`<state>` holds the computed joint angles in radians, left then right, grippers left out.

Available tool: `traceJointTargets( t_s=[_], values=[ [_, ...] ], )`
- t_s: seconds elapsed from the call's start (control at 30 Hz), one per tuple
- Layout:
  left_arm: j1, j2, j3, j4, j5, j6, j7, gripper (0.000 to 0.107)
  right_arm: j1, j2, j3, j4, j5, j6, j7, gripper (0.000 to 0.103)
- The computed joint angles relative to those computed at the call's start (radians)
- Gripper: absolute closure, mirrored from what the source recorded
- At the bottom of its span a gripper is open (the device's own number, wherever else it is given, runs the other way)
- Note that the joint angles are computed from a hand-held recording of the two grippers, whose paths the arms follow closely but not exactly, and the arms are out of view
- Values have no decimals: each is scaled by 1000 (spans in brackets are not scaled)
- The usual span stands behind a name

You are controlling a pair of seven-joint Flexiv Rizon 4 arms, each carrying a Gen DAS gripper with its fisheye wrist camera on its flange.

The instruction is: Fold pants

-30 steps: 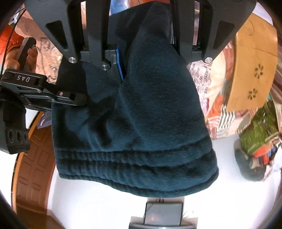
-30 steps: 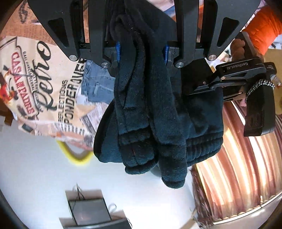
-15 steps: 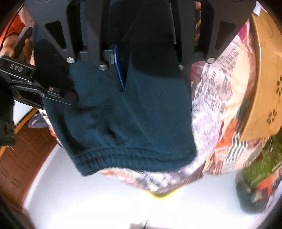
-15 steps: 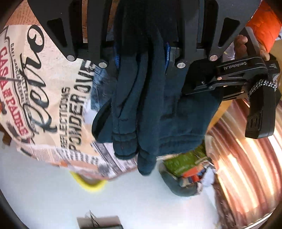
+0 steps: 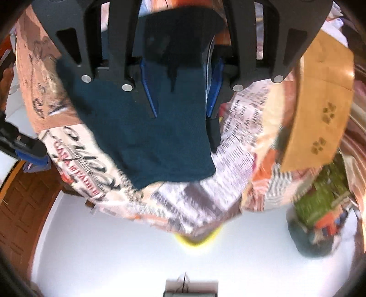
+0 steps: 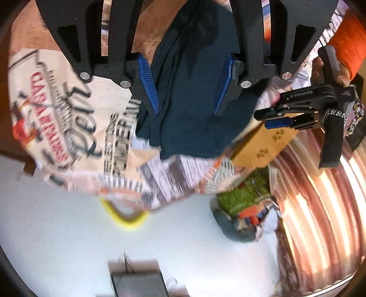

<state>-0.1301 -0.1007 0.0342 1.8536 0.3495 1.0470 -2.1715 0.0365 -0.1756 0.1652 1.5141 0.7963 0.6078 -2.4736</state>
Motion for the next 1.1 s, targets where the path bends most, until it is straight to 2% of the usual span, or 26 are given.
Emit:
traceJointTargets(
  t_s=[0.13, 0.27, 0.3, 0.37, 0.43, 0.63, 0.7, 0.77, 0.8, 0.83, 0.87, 0.9, 1.0, 1.1],
  values=[
    [-39, 156, -40, 1, 144, -84, -117, 63, -47, 130, -24, 37, 114, -45, -95, 57],
    [-32, 322, -158, -6, 297, -180, -234, 63, -61, 280, -101, 91, 239, -118, -174, 54],
    [-24, 352, -187, -6, 318, -192, -252, 61, -61, 316, -124, 106, 266, -138, -190, 52],
    [-5, 424, -264, -9, 371, -236, -309, 50, -59, 393, -172, 146, 322, -173, -222, 52],
    [14, 495, -336, -7, 411, -264, -359, 50, -51, 463, -219, 185, 361, -209, -243, 52],
    [91, 661, -511, 14, 432, -331, -438, 50, -11, 648, -317, 313, 423, -222, -313, 52],
    [123, 710, -559, 24, 428, -346, -455, 46, 6, 691, -338, 348, 429, -214, -321, 52],
    [146, 759, -591, 42, 417, -347, -467, 36, 19, 733, -348, 385, 432, -188, -334, 52],
    [160, 780, -605, 50, 408, -349, -471, 33, 26, 750, -352, 399, 433, -173, -336, 47],
    [172, 800, -618, 57, 397, -351, -471, 24, 31, 768, -355, 415, 435, -156, -334, 37],
    [185, 816, -628, 64, 386, -352, -470, 14, 39, 783, -362, 425, 433, -150, -330, 32],
    [199, 833, -639, 72, 376, -350, -473, 10, 48, 795, -367, 434, 433, -137, -328, 27],
    [238, 880, -666, 88, 351, -343, -462, 6, 67, 812, -360, 453, 423, -75, -317, 16],
    [263, 913, -674, 104, 318, -330, -434, 4, 97, 821, -375, 458, 400, -55, -282, 5]
  ],
)
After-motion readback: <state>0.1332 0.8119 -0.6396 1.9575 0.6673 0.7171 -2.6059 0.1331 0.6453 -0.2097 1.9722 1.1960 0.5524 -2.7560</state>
